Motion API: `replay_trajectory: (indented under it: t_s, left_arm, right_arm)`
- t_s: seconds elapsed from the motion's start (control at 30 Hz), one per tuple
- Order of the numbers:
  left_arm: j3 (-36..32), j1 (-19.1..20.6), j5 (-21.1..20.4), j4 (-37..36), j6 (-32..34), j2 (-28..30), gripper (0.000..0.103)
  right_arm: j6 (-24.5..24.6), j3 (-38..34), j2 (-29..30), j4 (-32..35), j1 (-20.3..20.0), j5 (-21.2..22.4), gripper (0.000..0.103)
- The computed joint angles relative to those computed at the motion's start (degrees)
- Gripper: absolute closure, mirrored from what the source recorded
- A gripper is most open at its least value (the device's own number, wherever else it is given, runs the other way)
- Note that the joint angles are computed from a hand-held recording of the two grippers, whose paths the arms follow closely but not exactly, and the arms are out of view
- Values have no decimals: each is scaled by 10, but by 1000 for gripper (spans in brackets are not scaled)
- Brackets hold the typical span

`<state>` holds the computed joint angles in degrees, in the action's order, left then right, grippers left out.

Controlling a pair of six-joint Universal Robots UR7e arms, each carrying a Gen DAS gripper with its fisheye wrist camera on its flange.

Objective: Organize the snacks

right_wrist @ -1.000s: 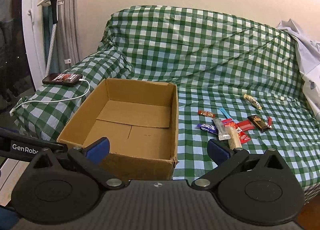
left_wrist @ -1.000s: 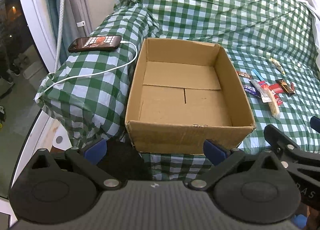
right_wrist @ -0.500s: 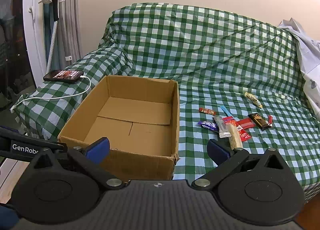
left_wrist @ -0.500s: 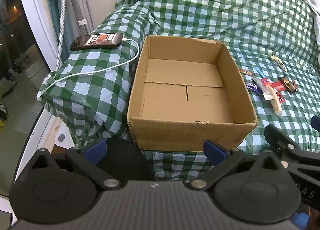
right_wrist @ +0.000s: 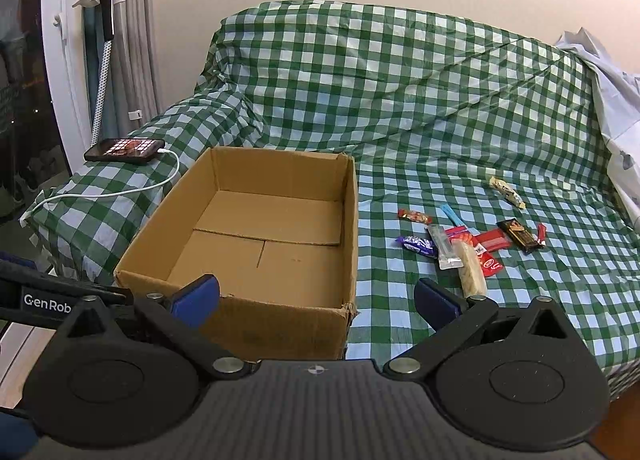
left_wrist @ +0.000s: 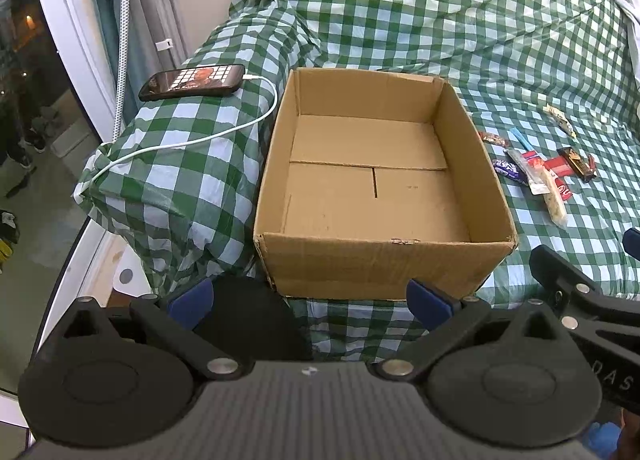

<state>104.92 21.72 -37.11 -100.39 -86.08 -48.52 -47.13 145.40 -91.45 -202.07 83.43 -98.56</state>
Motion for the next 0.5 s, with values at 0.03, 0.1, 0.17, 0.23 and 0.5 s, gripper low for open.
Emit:
replay_trajectory:
  t_s: [0.03,0.1,0.17,0.23,0.5]
  left_arm:
    - [2,0,0,-2,1,-1,0]
    - [2,1,0,-2,2,-1,0]
    - [3,1,-1,-3,3,-1,0]
    - [2,1,-1,-3,3,0,0]
    - [3,3,-5,-3,5,0,0]
  right_arm:
    - [0,0,-1,1,-1,0,0]
    - [1,1,4,-6,3,-3,0]
    - [2,1,4,-6,3,-3,0]
    - [2,0,2,-2,2,-3,0]
    - [4,4,8,-7,-5,-1,0]
